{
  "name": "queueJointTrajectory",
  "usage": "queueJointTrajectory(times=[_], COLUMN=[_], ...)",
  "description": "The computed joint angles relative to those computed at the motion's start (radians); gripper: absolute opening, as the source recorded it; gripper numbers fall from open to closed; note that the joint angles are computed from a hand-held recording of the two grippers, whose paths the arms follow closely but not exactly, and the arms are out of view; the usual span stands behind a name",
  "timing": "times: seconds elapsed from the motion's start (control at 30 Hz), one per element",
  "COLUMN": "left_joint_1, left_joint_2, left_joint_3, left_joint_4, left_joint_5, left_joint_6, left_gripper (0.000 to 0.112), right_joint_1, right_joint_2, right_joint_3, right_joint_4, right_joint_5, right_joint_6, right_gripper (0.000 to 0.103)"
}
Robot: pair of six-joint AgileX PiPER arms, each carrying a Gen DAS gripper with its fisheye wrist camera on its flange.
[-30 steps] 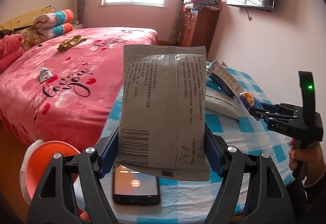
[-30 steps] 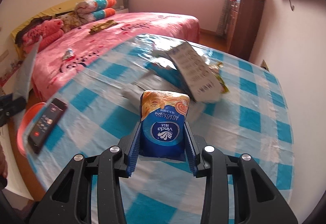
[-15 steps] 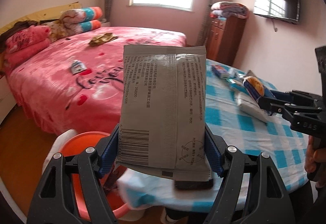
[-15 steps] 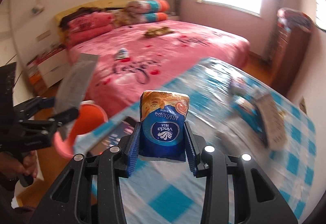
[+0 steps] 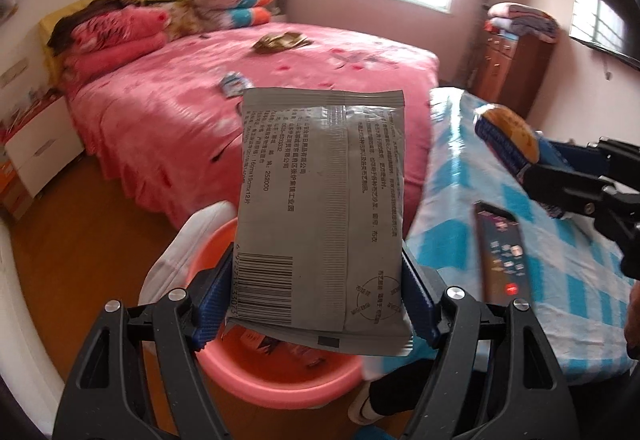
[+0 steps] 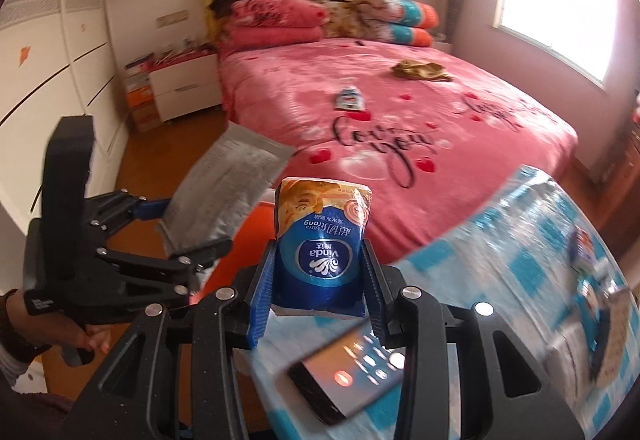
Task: Collect trash
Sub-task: 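Open the left tool over the orange bucket while right tool releases the Vinda pack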
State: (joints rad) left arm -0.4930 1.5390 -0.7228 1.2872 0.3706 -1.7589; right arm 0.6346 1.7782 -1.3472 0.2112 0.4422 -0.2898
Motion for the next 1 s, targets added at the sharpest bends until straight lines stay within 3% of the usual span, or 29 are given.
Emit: queueJointTrajectory(times=[0.23, 0.47, 0.53, 0.77, 1.0], left_joint_1=[0.102, 0.205, 0.23, 0.205, 0.143], left_joint_2=[0.057, 0.128, 0.135, 0.122, 0.072], left_joint_3=[0.048, 0.071, 0.08, 0.077, 0.075], left_joint_4=[0.084, 0.099, 0.108, 0.048, 0.047], left_joint_5=[-0.078, -0.165, -0.189, -0.151, -0.114], left_joint_6=[-0.105, -0.155, -0.167, -0.121, -0.115], left_gripper=[0.075, 0.082, 0.082, 0.083, 0.086], right_joint_1=[0.062, 0.066, 0.053, 0.021, -0.002], right_joint_2=[0.129, 0.151, 0.131, 0.018, -0.109], right_joint_3=[-0.153, -0.159, -0.132, -0.003, 0.155], right_joint_4=[0.005, 0.115, 0.166, 0.115, -0.071], right_joint_5=[0.051, 0.007, -0.011, -0.101, -0.195], right_joint_6=[0.001, -0.059, -0.09, -0.012, 0.178], right_gripper=[0.045, 0.081, 0.083, 0.089, 0.092])
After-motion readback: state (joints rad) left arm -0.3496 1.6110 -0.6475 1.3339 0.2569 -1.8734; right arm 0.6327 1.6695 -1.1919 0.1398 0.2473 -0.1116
